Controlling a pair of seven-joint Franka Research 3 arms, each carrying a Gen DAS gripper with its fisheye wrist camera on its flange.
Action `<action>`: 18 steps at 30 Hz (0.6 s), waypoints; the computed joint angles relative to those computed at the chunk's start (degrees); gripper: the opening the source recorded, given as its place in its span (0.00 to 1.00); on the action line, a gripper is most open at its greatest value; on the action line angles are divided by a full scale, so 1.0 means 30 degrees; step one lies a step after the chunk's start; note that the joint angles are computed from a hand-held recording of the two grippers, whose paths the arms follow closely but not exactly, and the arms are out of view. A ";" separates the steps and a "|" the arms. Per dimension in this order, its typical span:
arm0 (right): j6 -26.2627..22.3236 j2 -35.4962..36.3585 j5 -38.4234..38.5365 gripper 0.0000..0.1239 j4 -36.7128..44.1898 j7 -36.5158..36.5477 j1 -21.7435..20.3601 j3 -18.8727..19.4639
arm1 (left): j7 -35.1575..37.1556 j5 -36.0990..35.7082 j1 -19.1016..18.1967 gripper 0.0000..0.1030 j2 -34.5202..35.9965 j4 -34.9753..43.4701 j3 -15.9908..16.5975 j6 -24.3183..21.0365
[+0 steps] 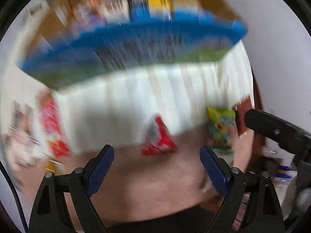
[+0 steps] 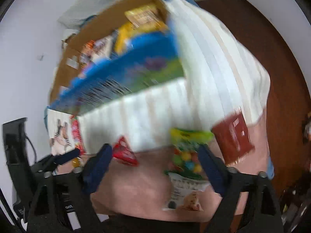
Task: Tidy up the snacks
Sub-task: 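Grasp the small red packet with the left tool while the right tool grasps the green watermelon candy bag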
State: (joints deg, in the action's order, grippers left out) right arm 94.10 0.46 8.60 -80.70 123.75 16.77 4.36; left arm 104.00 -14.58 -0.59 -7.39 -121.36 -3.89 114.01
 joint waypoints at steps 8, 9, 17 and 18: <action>0.0618 -0.1338 0.0410 0.56 -0.4124 0.0505 -0.0544 -0.0196 | -0.1284 0.0293 -0.0248 0.46 0.1759 -0.0595 -0.0639 0.1625; 0.0642 -0.1317 0.0512 0.56 -0.4405 0.0499 -0.0602 -0.0211 | -0.1402 0.0235 -0.0202 0.45 0.1835 -0.0615 -0.0625 0.1714; 0.1228 -0.0569 0.0621 0.44 -0.4938 -0.0977 -0.0171 0.0212 | -0.1468 0.1417 0.0472 0.45 0.1035 -0.1659 -0.0119 0.2151; 0.1281 -0.0424 0.0643 0.44 -0.4768 -0.1270 -0.0030 0.0290 | -0.1544 0.1528 0.0574 0.45 0.1023 -0.1775 -0.0046 0.2183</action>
